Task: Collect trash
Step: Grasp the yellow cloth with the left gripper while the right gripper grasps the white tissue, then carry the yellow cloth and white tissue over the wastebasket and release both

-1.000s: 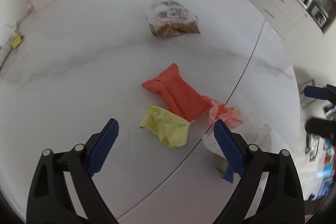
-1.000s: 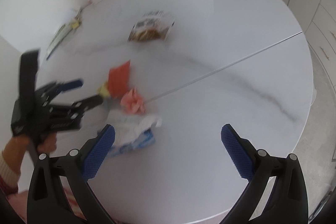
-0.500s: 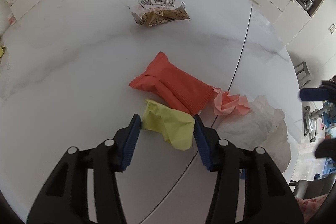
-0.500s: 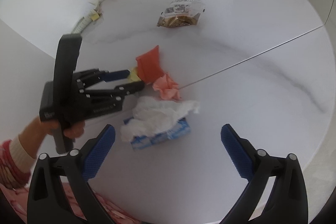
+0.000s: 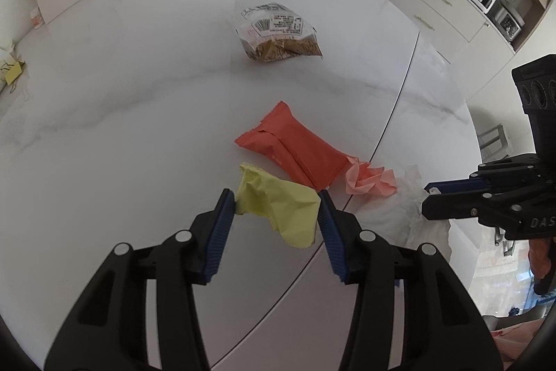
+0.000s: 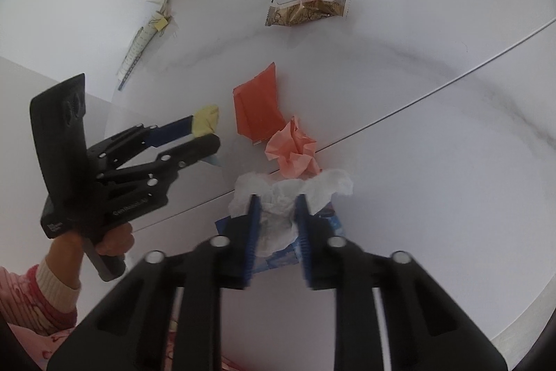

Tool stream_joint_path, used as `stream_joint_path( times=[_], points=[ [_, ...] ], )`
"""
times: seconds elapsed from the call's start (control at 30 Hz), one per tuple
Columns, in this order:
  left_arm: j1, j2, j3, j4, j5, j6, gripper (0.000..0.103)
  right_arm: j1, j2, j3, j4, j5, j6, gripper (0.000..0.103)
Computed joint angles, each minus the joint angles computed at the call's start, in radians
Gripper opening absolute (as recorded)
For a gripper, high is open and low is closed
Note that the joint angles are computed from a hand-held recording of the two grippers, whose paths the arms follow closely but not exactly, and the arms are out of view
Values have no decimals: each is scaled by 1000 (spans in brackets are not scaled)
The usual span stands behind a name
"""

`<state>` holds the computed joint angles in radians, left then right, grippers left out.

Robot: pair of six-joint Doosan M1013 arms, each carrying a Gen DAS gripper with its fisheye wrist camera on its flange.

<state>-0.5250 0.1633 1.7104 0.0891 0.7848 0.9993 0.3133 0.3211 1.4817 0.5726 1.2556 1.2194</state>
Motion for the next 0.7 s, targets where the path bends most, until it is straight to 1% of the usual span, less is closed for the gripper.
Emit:
stream_joint_path(
  times=[0.1, 0.3, 0.4, 0.57, 0.7],
  points=[
    [1, -5, -3, 5, 0, -21, 48, -4, -8, 1, 8, -13, -13, 10],
    [-3, -20, -12, 13, -1, -37, 48, -27, -28, -6, 76, -33, -40, 10],
    [-13, -26, -24, 34, 6, -48, 48, -38, -45, -6, 86, -58, -51, 10],
    [-38, -35, -45, 51, 13, -61, 48, -69, -83, 15, 80, -92, -56, 10],
    [-75, -27, -73, 53, 19, -50, 48, -104, -127, 59, 72, -122, -51, 10]
  ],
)
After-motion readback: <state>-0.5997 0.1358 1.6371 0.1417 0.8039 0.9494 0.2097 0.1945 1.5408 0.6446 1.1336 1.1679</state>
